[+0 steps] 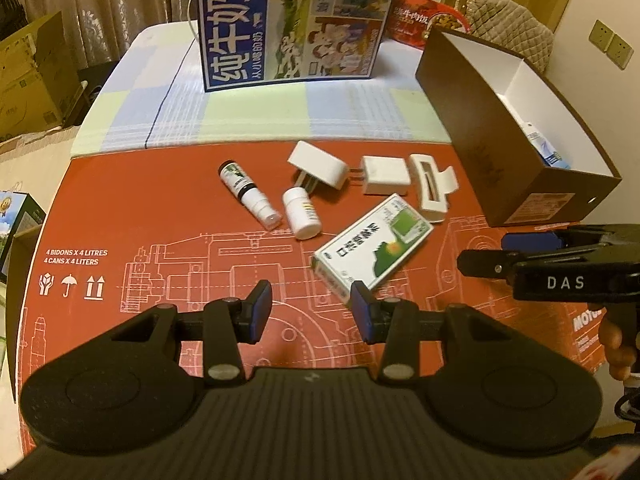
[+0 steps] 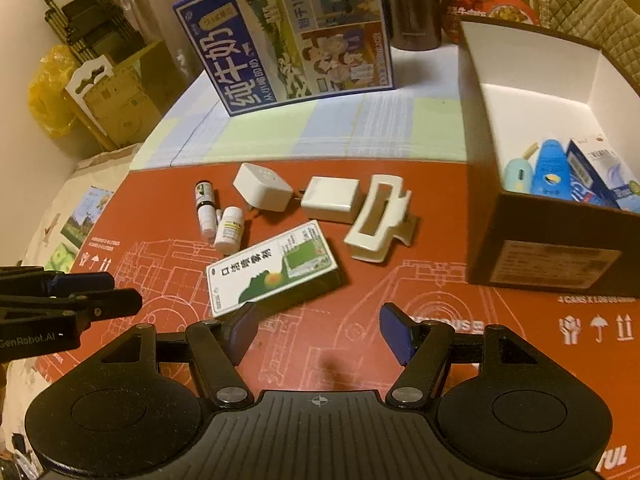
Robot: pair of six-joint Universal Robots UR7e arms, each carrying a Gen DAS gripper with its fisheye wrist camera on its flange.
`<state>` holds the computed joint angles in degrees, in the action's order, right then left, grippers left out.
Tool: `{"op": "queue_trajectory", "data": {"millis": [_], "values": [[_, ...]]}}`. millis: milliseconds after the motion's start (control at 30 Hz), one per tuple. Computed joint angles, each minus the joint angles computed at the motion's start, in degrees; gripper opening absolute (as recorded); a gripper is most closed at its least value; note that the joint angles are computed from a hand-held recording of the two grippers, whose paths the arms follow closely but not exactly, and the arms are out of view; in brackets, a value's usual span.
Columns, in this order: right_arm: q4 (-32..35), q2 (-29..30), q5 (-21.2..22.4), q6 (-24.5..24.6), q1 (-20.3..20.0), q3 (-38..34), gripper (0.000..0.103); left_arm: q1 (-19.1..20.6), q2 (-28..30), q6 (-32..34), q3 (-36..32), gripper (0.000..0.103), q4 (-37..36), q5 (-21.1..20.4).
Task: Organize rigid objects
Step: 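Grasp the green-and-white medicine box with the left tool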
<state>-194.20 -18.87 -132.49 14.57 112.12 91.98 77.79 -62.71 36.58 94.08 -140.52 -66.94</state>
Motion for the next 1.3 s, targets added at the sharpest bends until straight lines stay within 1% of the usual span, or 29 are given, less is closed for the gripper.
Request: {"op": "queue_trajectory", "data": {"millis": [133, 233, 333, 400, 500, 600, 733, 800, 933, 1000, 1167, 1267, 1300], "values": [[2.30, 1.20, -0.60, 1.56, -0.42, -2.42, 0.064, 0.91, 1.58, 1.25, -2.20, 0.038, 1.23, -0.49], [4.00, 1.46, -1.36, 4.05, -0.83, -3.15, 0.064, 1.48, 2.83, 2.23, -3.98, 0.038, 3.12, -1.63], [4.85, 1.30, -2.62, 6.53, -1.09, -2.97, 0.064, 1.79, 4.16, 4.52, -5.29, 0.040, 4.53, -2.79], [4.78, 1.03, -3.29, 8.11, -1.32, -2.40, 0.064, 1.89, 5.16, 6.37, -6.09, 0.047, 5.34, -3.85], [4.25, 0.44, -4.49, 10.81, -1.60, -1.01, 0.064, 1.90, 6.57, 9.76, -7.00, 0.054, 5.88, -5.85], [3.11, -0.15, -5.37, 13.38, -1.87, 0.61, 0.064, 1.68, 8.20, 13.91, -7.85, 0.056, 6.51, -7.37], [2.28, -0.86, -6.51, 15.96, -2.03, 2.31, 0.064, 1.03, 10.37, 19.13, -8.58, 0.057, 6.94, -8.35], [2.08, -1.25, -6.90, 17.44, -2.10, 3.23, 0.064, 0.71, 11.26, 21.40, -8.71, 0.061, 6.77, -8.25], [1.59, -1.74, -7.53, 19.59, -2.25, 4.69, 0.064, 0.30, 12.82, 25.58, -9.14, 0.065, 6.61, -7.46], [1.60, -2.06, -7.78, 20.86, -2.31, 5.51, 0.064, 0.18, 13.55, 27.19, -9.39, 0.069, 6.86, -6.73], [1.70, -2.58, -7.84, 22.49, -2.53, 6.75, 0.064, -0.17, 15.08, 29.65, -8.72, 0.068, 4.66, -3.30], [1.54, -2.64, -7.71, 22.43, -2.58, 6.93, 0.064, -0.15, 15.50, 29.45, -8.48, 0.061, 4.33, -2.34], [1.42, -2.66, -7.65, 22.31, -2.58, 7.00, 0.064, -0.13, 15.58, 29.05, -8.45, 0.060, 4.35, -2.11]]}}
